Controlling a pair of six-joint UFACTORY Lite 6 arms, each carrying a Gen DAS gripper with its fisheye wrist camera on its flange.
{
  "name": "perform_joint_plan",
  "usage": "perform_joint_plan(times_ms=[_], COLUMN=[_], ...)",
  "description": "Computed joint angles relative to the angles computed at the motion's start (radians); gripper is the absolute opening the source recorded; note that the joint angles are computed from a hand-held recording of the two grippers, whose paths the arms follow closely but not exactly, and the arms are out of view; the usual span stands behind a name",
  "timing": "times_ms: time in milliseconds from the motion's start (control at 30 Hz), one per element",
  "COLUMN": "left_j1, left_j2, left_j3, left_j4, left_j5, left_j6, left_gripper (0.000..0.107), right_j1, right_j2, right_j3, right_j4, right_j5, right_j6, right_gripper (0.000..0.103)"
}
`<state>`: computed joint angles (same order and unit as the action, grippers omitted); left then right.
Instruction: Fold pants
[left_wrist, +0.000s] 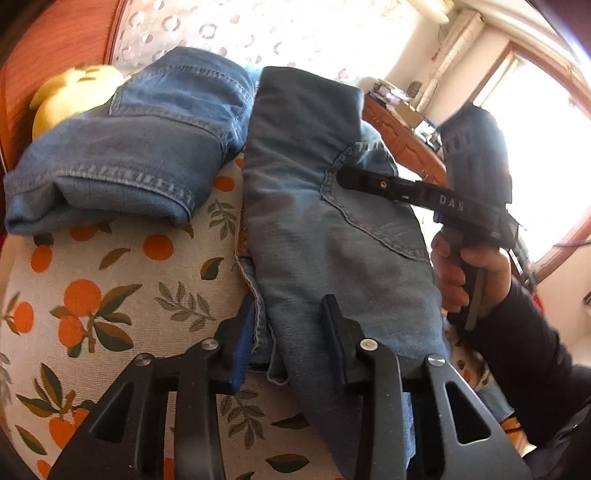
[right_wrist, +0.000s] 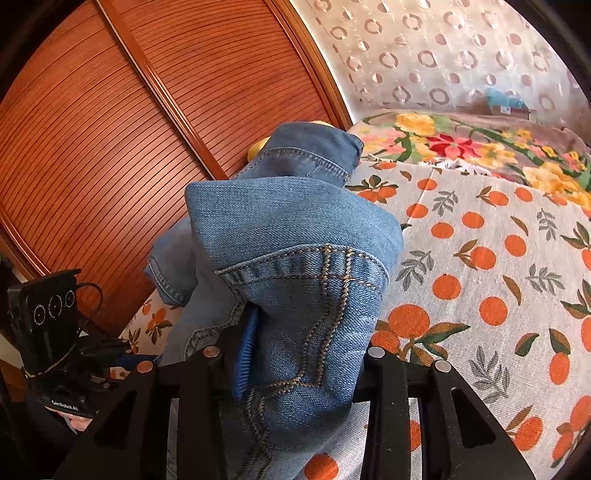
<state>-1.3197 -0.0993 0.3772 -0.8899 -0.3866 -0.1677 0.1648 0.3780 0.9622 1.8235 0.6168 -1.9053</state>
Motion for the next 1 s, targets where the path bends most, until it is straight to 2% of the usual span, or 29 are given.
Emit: perform_joint_plan(times_ms=[67,133,167,200,233,333,567,700,867,967,1000], left_j1=[0.022,0.026,0.012,-0.001,-0.015,-0.068,-0.223,-0.35,-0.483,-0.588,-0.63], left_j2=[0.009,0.02,0.035,0.035,0.027,0.017,-0.074,-0.208,-0.399,-0.577,-0.656], left_j3=[-0.02,-0.03,-0.018,-0.011,-0.012,0.002,-0.025,-0.072,-0.115,-0.147,-0.15], left_j4=[0.126,0.161,0.123,0.075,0.034,-0.143,-0.373,-0.561,-0.795,-0.96,-1.028], left_j5=[-0.006,-0.026,-0.035,-0.036,-0.039,-0.058,-0.159,-0.28,-0.448,-0.61,-0.695], left_j6=[-0.141,-0.186,-0.146,-0.096,-0.059,0.078,0.205,0.316,0.511,0.662,0.731], left_gripper=[0.043,0.044,0.044,0.039,0.031,0.015,0.011,0.01,0.01,0.01,0.01], right_j1=[-0.002,0.0,0.0,0.003,0.002,-0.003,0.025,0.073,0.171,0.259,0.279], right_j2=[-0.009,-0.014,-0.017,-0.023,-0.035,-0.094,-0.35,-0.481,-0.559,-0.525,-0.497], right_j3=[-0.013,-0.016,-0.018,-0.024,-0.033,-0.083,-0.229,-0.234,-0.143,-0.031,0.013], right_j4=[0.003,0.001,0.0,0.009,0.011,0.037,0.051,-0.019,-0.171,-0.239,-0.246], right_j5=[-0.001,-0.007,-0.008,-0.012,-0.012,0.008,0.011,-0.039,-0.122,-0.179,-0.185], right_j6=[-0.005,-0.002,0.0,-0.005,-0.007,-0.029,-0.03,0.063,0.229,0.305,0.319], right_gripper=[0.038,0.038,0.038,0.038,0.038,0.036,0.034,0.033,0.033,0.033,0.033])
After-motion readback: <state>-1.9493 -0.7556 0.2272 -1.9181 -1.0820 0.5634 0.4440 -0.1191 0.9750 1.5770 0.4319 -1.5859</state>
